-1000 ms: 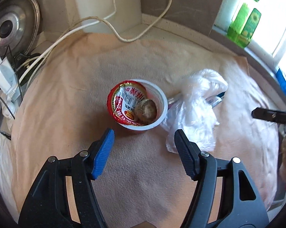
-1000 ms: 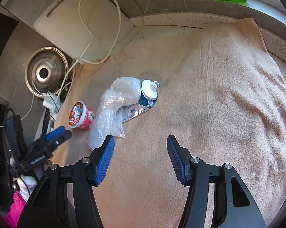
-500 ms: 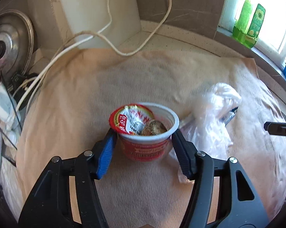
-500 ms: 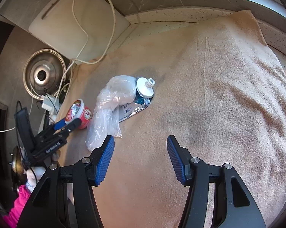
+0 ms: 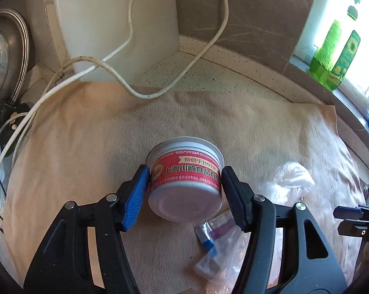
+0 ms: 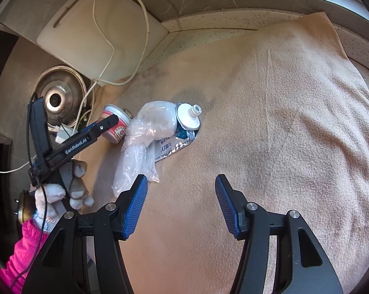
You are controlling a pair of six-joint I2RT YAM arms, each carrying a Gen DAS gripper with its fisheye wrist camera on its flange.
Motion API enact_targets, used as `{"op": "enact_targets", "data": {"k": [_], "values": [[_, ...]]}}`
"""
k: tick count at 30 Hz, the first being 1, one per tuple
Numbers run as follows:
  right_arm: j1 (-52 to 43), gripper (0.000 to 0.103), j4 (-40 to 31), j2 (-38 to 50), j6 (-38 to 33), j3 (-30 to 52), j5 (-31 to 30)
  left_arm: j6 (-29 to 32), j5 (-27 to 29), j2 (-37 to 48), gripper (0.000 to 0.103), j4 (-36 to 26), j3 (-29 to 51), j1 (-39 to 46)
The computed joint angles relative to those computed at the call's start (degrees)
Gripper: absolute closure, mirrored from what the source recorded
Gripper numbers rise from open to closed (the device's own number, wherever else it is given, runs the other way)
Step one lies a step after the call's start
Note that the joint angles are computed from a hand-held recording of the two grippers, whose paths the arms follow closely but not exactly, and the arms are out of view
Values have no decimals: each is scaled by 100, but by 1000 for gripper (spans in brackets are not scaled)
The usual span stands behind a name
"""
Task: Collect trash
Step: 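Hold the yogurt cup up with the left gripper while the right grasps the clear plastic bag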
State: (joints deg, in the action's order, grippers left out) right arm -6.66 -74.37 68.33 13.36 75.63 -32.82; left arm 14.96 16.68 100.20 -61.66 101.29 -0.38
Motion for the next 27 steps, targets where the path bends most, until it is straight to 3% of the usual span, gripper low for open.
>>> {"op": "enact_targets", "data": {"k": [14, 17, 24, 27], "values": [[331, 47, 1126, 616, 717, -133, 307, -398, -362, 561, 38, 253, 301, -387], [344, 47, 1158, 570, 901, -11, 351, -397, -257, 678, 39, 30, 528, -353], [269, 47, 840, 857, 929, 370, -1046, -406, 8, 931, 39, -547, 1220, -60], [722, 47, 867, 1105, 1022, 488, -847, -393, 98, 1030, 39, -783, 1514, 62]]}}
